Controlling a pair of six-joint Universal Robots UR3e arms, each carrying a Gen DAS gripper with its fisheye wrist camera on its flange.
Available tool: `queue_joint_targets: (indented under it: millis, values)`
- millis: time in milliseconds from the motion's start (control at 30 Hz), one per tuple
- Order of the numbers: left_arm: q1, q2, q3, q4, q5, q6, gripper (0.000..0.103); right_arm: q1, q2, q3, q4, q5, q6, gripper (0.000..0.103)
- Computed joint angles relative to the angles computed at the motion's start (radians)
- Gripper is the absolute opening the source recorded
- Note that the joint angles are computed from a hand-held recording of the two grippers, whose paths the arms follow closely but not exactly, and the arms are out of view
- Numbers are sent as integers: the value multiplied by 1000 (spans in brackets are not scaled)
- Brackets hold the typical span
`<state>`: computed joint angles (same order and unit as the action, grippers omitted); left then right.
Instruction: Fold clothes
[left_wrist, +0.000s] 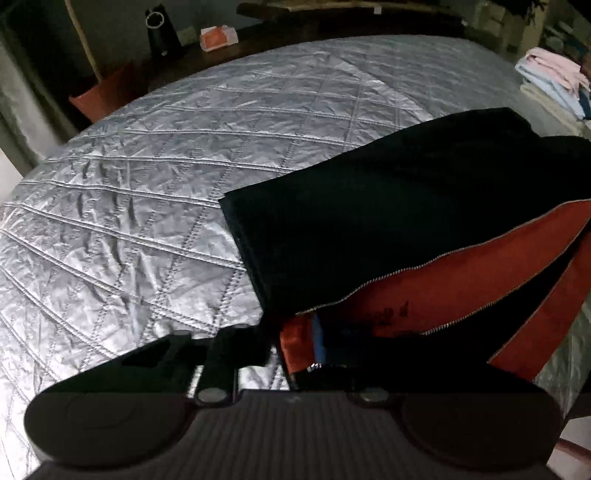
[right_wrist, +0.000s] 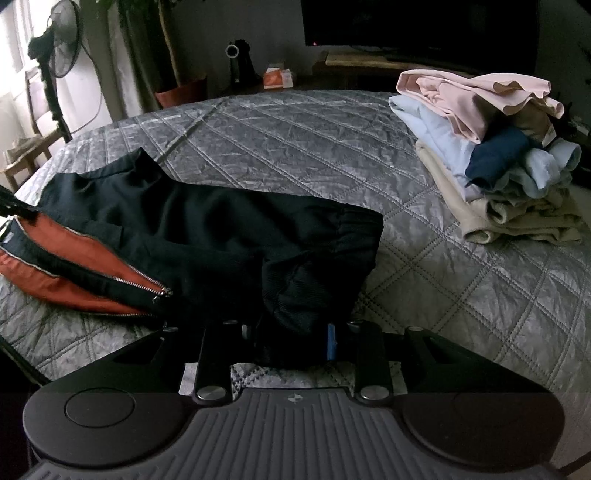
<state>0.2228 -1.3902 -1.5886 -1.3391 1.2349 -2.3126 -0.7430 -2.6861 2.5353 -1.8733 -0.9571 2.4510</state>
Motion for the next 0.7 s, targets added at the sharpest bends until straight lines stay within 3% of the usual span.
queue_joint_targets:
  millis: [233,333,367,500,700]
  values:
    - [38,114,-73,36,-61,80,5,34,33,11,-70,-24,51,40]
    - [49,149,-106,71,-98,74,5,108,145,10,-192,-101,140,62]
    - [57,166,-102,62,-111,71,5,115,158,13,-205,-108,144,64]
    - [66,205,-108,30,-135,76,5,257,295,19,-414,-223,243,60]
    - [6,248,-208,126,-55,73,5,174,225,21,-311,-154,220,63]
